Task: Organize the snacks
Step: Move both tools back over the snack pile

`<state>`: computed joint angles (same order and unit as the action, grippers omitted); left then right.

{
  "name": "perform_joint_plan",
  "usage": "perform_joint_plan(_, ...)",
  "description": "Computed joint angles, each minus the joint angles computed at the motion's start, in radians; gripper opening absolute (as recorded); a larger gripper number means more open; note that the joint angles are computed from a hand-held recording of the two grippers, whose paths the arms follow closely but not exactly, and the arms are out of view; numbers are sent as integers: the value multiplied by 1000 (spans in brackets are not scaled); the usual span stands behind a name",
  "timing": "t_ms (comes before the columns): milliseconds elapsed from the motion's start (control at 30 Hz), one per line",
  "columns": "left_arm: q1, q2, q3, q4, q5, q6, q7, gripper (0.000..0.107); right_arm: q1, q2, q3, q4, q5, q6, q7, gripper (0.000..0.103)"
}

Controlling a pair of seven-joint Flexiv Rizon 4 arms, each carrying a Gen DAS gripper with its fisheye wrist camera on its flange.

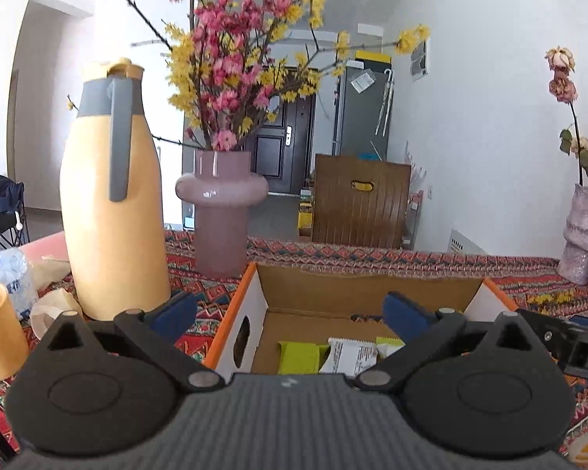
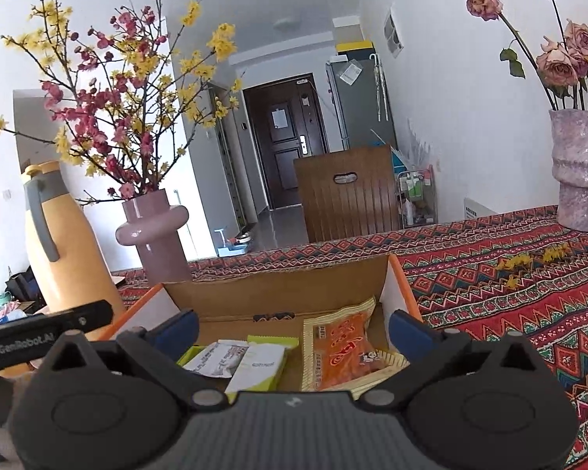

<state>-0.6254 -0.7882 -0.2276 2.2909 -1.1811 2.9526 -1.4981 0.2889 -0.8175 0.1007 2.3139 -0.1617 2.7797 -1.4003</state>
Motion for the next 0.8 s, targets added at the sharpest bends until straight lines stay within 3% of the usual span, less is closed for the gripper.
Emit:
perform_joint_plan(200,-45,45,-24,16,-80,41,39,103,7,25,0,23,36,52,-18,103)
perform_joint_plan(400,-94,97,-39,104,-89,49,11,103,-11,64,-1,121,25,126,-51,103)
perform_joint_plan(633,-158,99,-51,206,-123,44,-75,103,-48,42,0,233,-1,187,-98,103)
perform_joint_plan(800,-174,71,-55,259,-137,-17,-164,103,-63,-16,6,280,20,201,-120,103)
